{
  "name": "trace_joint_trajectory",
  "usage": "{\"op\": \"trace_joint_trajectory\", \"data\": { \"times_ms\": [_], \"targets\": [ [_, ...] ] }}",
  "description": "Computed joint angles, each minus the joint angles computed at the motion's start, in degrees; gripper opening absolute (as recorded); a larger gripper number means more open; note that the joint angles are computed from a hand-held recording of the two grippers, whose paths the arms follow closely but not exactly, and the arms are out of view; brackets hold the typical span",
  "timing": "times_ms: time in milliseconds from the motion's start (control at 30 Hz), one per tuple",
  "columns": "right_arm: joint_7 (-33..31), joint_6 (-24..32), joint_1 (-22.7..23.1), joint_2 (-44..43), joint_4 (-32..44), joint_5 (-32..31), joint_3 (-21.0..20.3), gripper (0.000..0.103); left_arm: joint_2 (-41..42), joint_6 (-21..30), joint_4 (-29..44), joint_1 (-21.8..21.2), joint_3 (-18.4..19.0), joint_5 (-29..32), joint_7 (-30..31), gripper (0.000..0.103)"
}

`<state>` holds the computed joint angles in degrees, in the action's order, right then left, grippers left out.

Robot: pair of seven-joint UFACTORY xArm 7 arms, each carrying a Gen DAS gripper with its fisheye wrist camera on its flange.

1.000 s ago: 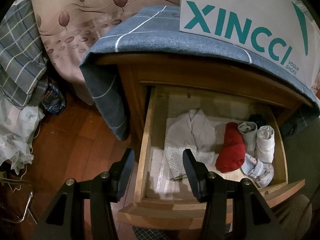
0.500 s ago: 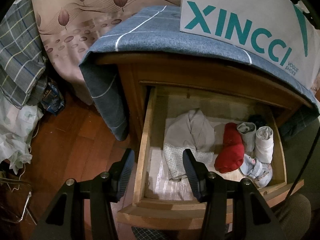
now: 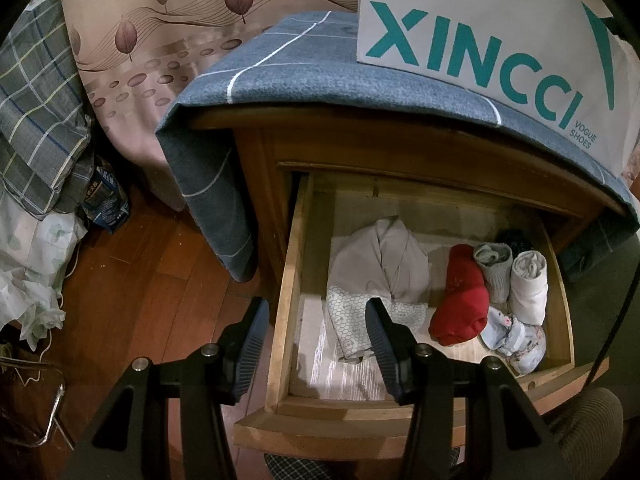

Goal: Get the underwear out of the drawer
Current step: 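Lower the grey-white underwear into the box and open the right gripper, then move the right gripper back over the open drawer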

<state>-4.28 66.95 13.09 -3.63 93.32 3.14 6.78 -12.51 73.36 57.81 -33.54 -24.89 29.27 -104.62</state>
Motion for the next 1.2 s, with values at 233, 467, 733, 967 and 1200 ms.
{"op": "trace_joint_trajectory", "data": {
  "times_ms": [233,467,733,967,1200],
  "targets": [
    [-1.72,1.57,-0.30,-0.85,1.75,1.12,-0.38,0.061,0.15,0.07,0.10,-0.02,-0.02,0.05,-0.09,0.052],
    [-5.76,4.50,-0.72,-4.92,0.33,4.59,-1.19,0.061,0.02,-0.15,-0.09,-0.07,0.04,0.00,-0.11,0.052],
    [-11.21,10.04,-1.66,-11.82,-4.31,7.91,-3.09,0.061,-0.04,-0.02,-0.18,-0.15,-0.02,-0.17,-0.12,0.052],
    [-14.31,14.71,-2.64,-17.35,-10.38,8.86,-4.44,0.061,-0.31,-0.01,-0.47,-0.20,-0.03,-0.58,0.39,0.052],
    [-15.82,16.44,-3.14,-21.68,-18.07,8.54,-4.70,0.061,-0.44,-0.35,-0.65,-0.07,0.04,-0.85,0.88,0.052]
  ]
}}
